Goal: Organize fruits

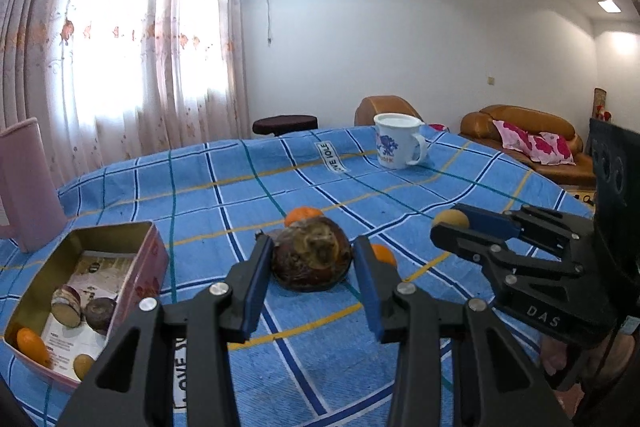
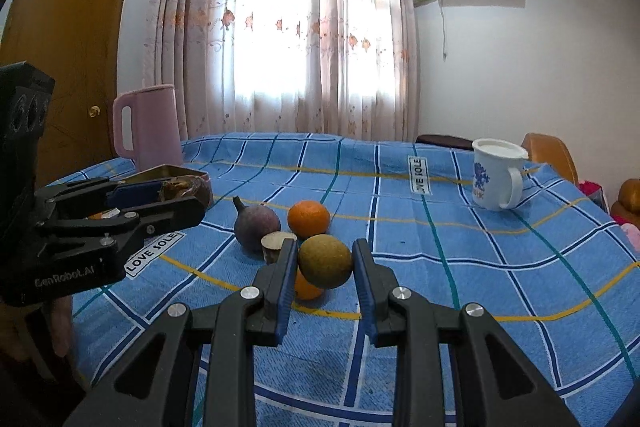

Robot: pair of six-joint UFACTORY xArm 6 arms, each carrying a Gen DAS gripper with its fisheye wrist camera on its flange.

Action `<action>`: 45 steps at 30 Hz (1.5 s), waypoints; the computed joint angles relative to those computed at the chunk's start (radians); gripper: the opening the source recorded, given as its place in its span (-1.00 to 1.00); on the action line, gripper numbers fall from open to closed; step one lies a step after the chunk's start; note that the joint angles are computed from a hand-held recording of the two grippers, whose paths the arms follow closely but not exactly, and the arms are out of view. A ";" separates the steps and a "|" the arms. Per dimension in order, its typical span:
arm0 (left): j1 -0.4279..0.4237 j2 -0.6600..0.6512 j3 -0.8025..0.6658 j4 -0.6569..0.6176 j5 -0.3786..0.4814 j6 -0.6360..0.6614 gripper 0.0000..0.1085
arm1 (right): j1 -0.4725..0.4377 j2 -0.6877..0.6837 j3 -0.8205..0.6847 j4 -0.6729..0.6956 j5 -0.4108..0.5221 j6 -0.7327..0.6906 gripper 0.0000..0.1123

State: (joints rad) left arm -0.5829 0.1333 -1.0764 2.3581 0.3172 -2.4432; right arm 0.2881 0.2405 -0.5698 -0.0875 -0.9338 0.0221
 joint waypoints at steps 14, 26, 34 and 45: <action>0.000 -0.036 0.038 0.005 0.054 -0.005 -0.22 | 0.027 0.015 0.017 0.059 -0.087 -0.047 -0.47; 0.067 -0.102 0.089 -0.003 0.040 -0.031 -0.22 | 0.086 -0.036 -0.037 0.093 0.084 -0.103 -0.47; 0.182 -0.166 0.153 -0.027 0.022 -0.054 -0.22 | 0.140 -0.033 -0.173 -0.005 0.249 -0.065 -0.47; 0.358 -0.189 0.180 -0.070 -0.055 -0.020 -0.22 | 0.209 0.090 -0.461 -0.217 0.477 0.100 -0.47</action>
State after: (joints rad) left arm -0.2253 -0.0558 -0.8965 2.2881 0.2627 -2.4628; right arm 0.4974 0.3308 -1.0312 -0.3047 -0.4566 0.1217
